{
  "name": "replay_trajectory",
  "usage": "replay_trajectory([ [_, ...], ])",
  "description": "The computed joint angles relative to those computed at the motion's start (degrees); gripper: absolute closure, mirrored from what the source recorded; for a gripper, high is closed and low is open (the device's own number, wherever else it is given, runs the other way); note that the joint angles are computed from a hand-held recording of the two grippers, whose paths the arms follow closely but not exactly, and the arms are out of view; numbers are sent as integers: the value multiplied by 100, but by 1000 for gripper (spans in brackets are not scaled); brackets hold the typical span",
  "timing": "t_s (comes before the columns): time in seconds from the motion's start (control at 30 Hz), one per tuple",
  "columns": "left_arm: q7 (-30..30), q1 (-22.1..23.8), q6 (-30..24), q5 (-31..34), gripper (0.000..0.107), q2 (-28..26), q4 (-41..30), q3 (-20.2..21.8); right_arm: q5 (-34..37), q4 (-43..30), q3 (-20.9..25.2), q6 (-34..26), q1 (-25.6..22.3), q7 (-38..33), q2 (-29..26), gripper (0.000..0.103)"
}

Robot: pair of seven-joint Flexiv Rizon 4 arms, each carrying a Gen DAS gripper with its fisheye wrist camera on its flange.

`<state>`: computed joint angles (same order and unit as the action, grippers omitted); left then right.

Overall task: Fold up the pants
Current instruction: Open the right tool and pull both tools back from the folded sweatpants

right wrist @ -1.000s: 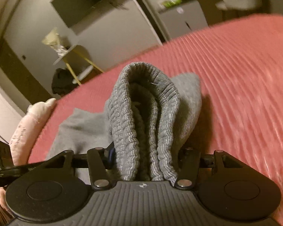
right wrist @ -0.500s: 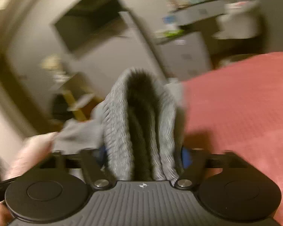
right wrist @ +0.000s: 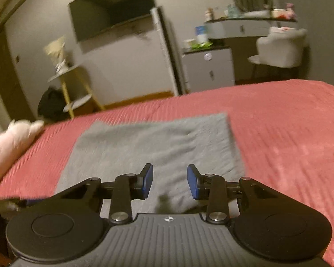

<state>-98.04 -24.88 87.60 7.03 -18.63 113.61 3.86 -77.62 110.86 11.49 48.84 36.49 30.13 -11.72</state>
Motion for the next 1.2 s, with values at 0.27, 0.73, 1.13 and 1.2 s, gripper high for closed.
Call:
replay_trajectory([
  [0.27, -738, -294, -213, 542, 13, 355, 93, 430, 1095, -187, 127, -564, 399, -1391, -265, 79],
  [0.73, -2028, 391, -1275, 1268, 15, 883, 225, -122, 1599, 181, 229, -184, 421, -164, 43, 58],
  [1.13, -2418, 409, -1681, 1989, 14, 923, -20, -284, 549, 265, 132, -273, 417, 604, 107, 4],
  [1.2, -2707, 360, -1369, 2400, 14, 988, -19, -225, 323, 251, 151, -423, 424, 734, 116, 4],
])
